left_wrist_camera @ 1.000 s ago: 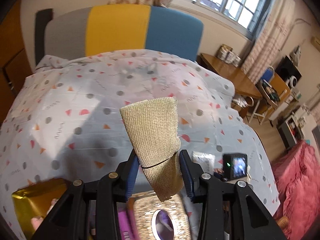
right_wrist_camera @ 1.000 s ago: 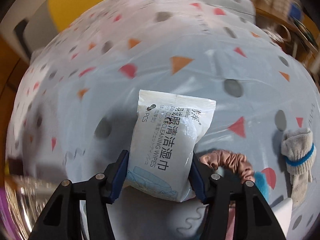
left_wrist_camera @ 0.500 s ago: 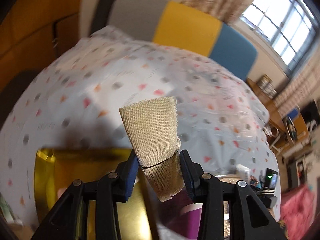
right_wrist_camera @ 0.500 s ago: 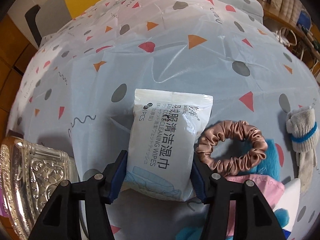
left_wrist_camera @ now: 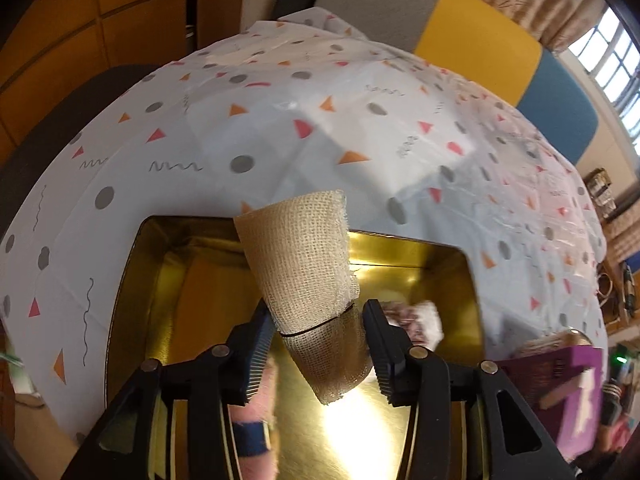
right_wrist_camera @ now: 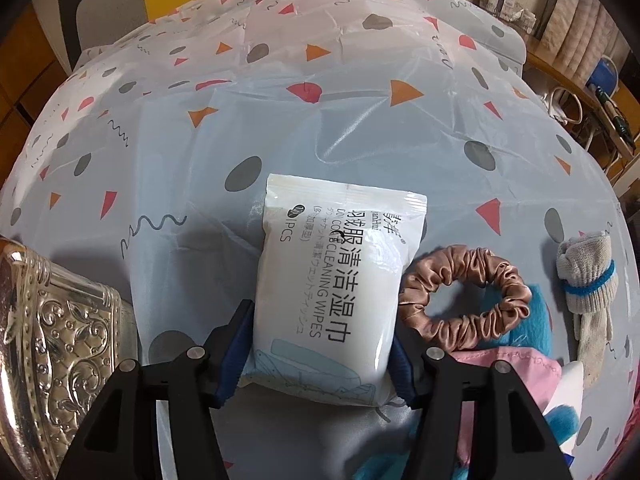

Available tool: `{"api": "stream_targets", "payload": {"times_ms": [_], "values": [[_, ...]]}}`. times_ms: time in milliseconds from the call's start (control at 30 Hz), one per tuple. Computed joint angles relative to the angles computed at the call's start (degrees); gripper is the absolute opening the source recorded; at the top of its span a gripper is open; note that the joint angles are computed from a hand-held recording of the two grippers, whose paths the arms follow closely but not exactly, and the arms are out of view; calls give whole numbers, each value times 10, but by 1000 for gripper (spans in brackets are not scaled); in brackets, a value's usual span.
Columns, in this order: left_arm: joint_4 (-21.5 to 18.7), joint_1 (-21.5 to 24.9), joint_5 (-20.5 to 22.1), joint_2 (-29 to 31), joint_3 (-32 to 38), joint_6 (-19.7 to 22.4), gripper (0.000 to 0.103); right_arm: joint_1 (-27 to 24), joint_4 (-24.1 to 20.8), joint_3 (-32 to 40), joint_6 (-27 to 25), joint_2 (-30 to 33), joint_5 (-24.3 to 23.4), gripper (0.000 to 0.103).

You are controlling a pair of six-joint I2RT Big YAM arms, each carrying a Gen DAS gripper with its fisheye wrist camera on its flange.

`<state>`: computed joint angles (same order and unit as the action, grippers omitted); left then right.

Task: Organize soft objects
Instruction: 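Lower the beige cloth into the gold tin and open the left gripper, then carry the white wipes packet toward the gold tin with the right gripper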

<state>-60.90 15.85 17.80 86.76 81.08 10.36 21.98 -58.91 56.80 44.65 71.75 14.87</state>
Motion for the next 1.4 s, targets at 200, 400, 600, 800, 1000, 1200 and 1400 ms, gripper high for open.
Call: {"api": "stream_targets", "payload": {"times_ms": [200, 400, 600, 800, 1000, 1200, 1400], "values": [[13, 14, -11, -5, -23, -5, 59, 12, 15, -12, 6, -8, 27, 61], [64, 28, -17, -69, -77, 22, 70, 24, 35, -27, 14, -16, 57, 61], [86, 52, 28, -166, -156, 80, 75, 36, 54, -37, 23, -19, 86, 61], [57, 68, 45, -238, -219, 142, 75, 18, 32, -19, 12, -11, 52, 61], [43, 76, 54, -292, -264, 191, 75, -14, -17, 24, 23, 16, 7, 57], [33, 82, 59, -308, -286, 219, 75, -13, -48, 73, 11, 35, 30, 57], [29, 87, 70, -318, -292, 231, 75, 3, -83, 138, -18, 48, 88, 57]]}}
